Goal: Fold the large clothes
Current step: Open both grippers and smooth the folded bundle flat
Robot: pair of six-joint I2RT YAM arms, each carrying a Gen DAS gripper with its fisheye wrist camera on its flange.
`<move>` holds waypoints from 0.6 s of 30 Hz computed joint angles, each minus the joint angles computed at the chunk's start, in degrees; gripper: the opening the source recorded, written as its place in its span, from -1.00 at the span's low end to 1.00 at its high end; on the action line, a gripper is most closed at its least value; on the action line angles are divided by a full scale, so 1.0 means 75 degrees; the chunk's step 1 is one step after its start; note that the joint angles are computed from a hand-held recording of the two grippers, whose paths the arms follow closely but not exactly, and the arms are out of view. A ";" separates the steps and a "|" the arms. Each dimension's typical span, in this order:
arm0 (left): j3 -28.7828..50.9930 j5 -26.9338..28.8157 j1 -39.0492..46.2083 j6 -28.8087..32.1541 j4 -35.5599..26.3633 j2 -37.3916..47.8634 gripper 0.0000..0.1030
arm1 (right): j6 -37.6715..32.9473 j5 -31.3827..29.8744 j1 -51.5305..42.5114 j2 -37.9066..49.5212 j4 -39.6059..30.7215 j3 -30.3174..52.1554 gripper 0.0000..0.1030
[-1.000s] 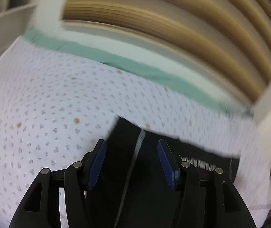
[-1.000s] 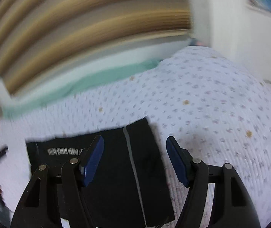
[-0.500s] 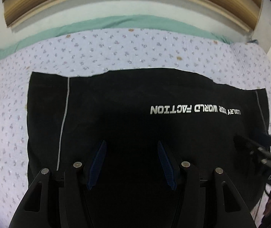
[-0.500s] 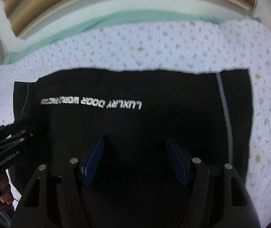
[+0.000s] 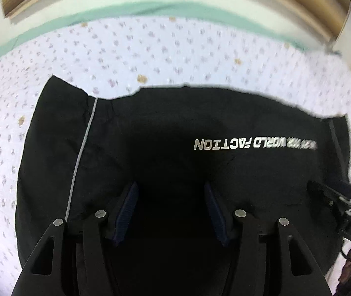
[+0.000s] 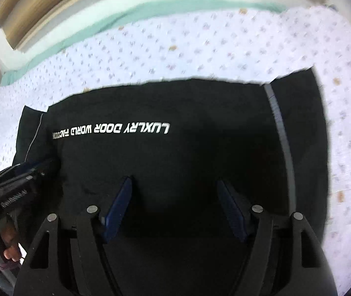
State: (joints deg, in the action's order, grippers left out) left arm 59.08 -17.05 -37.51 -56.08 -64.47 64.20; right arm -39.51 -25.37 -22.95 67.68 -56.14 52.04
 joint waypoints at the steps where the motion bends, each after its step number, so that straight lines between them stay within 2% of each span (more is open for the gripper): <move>1: -0.0028 -0.0127 -0.0121 -0.0083 0.0086 -0.0187 0.10 | -0.0174 -0.0098 -0.0120 -0.0161 -0.0025 -0.0045 0.45; 3: -0.0034 -0.0181 -0.0268 -0.0104 0.0315 -0.0257 0.10 | -0.0458 -0.0157 -0.0108 -0.0292 -0.0138 -0.0184 0.45; 5: 0.0147 -0.0248 -0.0433 0.0028 0.0245 0.0201 0.10 | -0.0548 0.0064 0.0150 -0.0286 -0.0076 -0.0531 0.45; 7: 0.0160 -0.0374 -0.0625 0.0117 0.0158 0.0752 0.11 | -0.0387 0.0379 0.0387 -0.0607 0.0731 -0.1250 0.47; 9: -0.0205 -0.0254 -0.0594 0.0091 0.0437 0.0850 0.15 | -0.0355 0.0533 0.0505 -0.0630 0.1306 -0.1698 0.50; 11: -0.0379 0.0081 -0.0303 0.0182 0.0633 0.0748 0.15 | -0.0419 0.0513 0.0461 -0.0424 0.1283 -0.1633 0.50; 13: -0.0247 0.0440 -0.0027 0.0423 0.0445 0.0460 0.15 | -0.0896 0.0219 0.0047 -0.0075 0.0490 -0.1052 0.49; 14: -0.0281 0.0465 -0.0046 0.0445 0.0313 0.0206 0.14 | -0.1311 -0.0052 -0.0373 0.0071 -0.0020 -0.0726 0.39; 16: -0.0284 0.0237 -0.0248 0.0388 -0.0294 -0.0677 0.14 | -0.2779 -0.0673 -0.1690 0.0365 -0.1172 0.0029 0.34; 18: -0.0293 -0.0159 -0.0721 -0.0012 -0.1032 -0.1503 0.14 | -0.4477 -0.0776 -0.2983 0.0812 -0.2195 0.0742 0.34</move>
State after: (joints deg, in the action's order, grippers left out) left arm 56.88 -18.25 -42.91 -56.17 -72.21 52.93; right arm -73.09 -31.19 -45.33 73.77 -72.60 57.60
